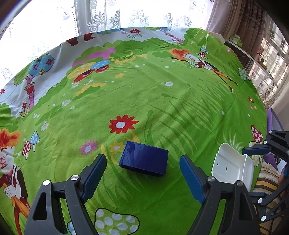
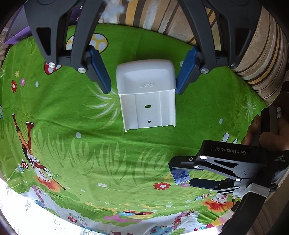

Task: Organize rigid objects
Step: 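Grasp the dark blue box with the left tool while the right tool grasps the white HOLDER tray, then carry the blue box and white holder over the purple-rimmed box and open both tools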

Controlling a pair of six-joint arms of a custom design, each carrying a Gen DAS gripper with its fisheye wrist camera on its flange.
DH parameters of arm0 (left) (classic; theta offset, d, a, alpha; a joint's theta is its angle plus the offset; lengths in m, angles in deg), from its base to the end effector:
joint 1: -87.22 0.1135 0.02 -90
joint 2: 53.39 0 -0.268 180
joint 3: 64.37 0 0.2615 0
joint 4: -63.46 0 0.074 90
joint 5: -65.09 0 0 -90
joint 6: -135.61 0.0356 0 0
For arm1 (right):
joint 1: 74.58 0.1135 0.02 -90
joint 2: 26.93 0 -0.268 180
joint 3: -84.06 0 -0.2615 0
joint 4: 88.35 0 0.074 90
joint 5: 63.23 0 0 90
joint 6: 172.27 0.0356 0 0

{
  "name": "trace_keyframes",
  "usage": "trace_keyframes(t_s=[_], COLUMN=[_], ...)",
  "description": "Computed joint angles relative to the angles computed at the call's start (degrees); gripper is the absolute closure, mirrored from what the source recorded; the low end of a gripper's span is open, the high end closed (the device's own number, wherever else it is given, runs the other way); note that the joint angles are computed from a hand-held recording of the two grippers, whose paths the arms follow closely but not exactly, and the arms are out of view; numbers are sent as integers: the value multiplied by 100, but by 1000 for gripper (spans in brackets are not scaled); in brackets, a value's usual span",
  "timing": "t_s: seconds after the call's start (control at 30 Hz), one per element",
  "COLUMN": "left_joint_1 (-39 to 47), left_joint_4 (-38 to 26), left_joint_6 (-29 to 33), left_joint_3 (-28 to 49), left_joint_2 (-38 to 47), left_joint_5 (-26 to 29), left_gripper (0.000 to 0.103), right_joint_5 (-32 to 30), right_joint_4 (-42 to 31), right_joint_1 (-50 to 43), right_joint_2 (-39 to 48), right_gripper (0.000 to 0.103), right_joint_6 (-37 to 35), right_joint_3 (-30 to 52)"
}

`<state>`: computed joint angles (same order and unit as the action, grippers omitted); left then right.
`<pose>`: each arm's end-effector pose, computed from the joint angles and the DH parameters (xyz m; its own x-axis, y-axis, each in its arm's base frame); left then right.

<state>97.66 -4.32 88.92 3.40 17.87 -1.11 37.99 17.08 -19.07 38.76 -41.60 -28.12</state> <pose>0.2279 0.0274 0.2504 -0.7040 0.5085 -0.4958 0.6110 0.7896 -0.0578 0.1211 0.1641 0.2636 -0.9147 -0.2025 -0.3497 -0.2362 0.9701 0.0559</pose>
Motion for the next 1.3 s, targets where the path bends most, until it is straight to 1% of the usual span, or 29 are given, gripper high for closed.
trace_keyframes(t_s=[0.03, 0.1, 0.13, 0.17, 0.2, 0.23, 0.27, 0.4, 0.57, 0.93, 1.13, 1.3], left_joint_1=[-28, -89, -113, -129, -155, -172, -166, -121, -183, -589, -1054, -1725], left_joint_4=[50, 74, 28, 70, 111, 130, 117, -82, -283, -1206, -1765, -2082], left_joint_6=[11, 51, 79, 79, 71, 60, 50, -70, -267, -605, -1042, -1655], left_joint_3=[-21, -37, -26, -68, -110, -134, -134, -109, -222, -107, 82, 220], left_joint_2=[-2, 40, 92, 63, 7, -40, -56, -127, -600, -1878, -2456, -2878], left_joint_5=[-21, -73, -94, -131, -180, -216, -226, -211, -278, -293, -318, -463], left_gripper=[20, 28, 38, 42, 43, 46, 49, 49, 49, 49, 49, 49], right_joint_5=[-11, -58, -77, -24, 12, 80, 147, 166, 304, 825, 1299, 1734], right_joint_4=[25, 81, 104, 118, 113, 96, 72, 83, -82, -840, -1684, -2681], right_joint_1=[-11, -49, -70, -53, -32, 4, 33, 57, 113, 740, 1438, 2412], right_joint_2=[20, 54, 87, 124, 162, 197, 235, 151, -207, -868, -1336, -1546], right_gripper=[27, 27, 27, 27, 28, 33, 36, 36, 36, 36, 36, 36], right_joint_6=[-14, -41, -57, -69, -69, -65, -55, 15, 207, 1176, 2196, 3497], right_joint_3=[-20, -66, -76, -61, -42, -19, 11, -29, -85, 53, 232, 510])
